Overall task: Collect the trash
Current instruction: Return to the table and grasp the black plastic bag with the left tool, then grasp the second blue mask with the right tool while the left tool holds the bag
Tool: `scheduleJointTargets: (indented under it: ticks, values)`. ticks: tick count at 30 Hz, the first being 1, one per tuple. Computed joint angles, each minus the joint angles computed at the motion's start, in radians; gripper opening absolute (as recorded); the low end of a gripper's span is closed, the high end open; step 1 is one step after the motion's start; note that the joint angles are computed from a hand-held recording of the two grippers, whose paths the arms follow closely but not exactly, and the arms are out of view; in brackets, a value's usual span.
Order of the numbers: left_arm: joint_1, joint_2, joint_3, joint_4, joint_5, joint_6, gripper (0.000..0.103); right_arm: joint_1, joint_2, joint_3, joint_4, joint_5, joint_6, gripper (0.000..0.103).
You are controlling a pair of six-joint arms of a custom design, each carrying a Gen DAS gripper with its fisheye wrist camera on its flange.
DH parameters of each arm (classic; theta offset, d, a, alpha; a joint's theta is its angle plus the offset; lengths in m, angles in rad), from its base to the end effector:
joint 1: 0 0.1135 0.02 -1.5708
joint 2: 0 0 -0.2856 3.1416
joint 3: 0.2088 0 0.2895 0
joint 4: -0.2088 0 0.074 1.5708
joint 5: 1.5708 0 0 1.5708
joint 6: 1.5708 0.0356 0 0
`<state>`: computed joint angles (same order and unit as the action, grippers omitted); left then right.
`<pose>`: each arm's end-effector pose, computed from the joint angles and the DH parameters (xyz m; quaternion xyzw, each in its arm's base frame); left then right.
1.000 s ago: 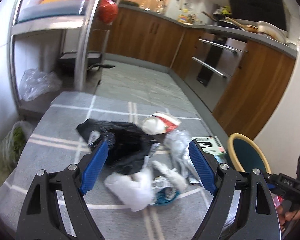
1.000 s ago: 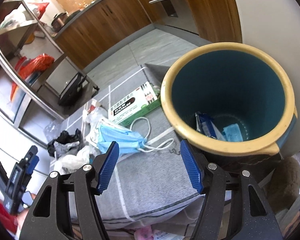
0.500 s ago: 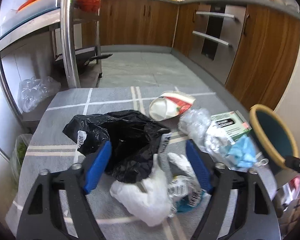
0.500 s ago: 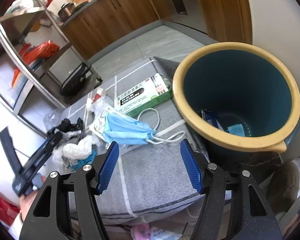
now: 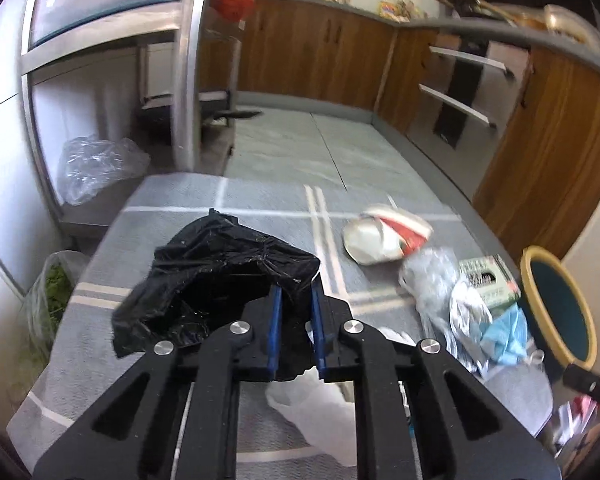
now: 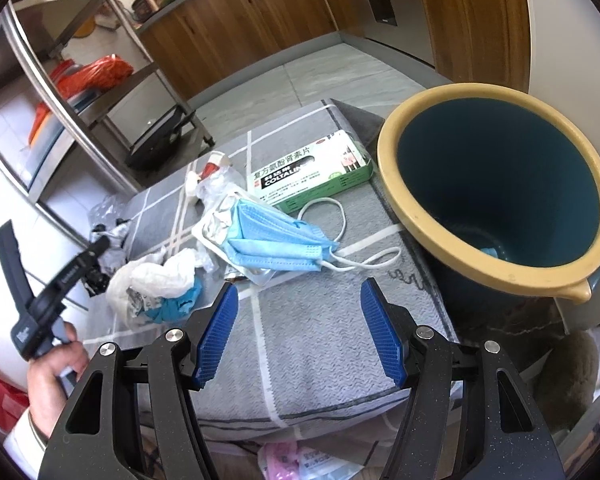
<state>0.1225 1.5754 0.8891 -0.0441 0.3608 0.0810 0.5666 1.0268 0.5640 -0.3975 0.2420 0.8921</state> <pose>0.3572 0.0313 0.1945 0.0545 0.8995 -0.1222 0.4159 0.1929 0.1126 0.2028 0.1922 0.9116 0.1457 0.3329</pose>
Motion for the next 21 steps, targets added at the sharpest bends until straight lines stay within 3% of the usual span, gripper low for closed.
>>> scheduleJointTargets:
  ticks: [7, 21]
  values:
    - [0.089, -0.065, -0.007, 0.015, 0.078, -0.061, 0.009, 0.003, 0.008, 0.004, 0.004, -0.001, 0.001, 0.065]
    - [0.159, -0.14, -0.035, -0.007, 0.202, -0.062, 0.009, -0.001, 0.122, 0.049, 0.05, 0.002, -0.086, 0.065]
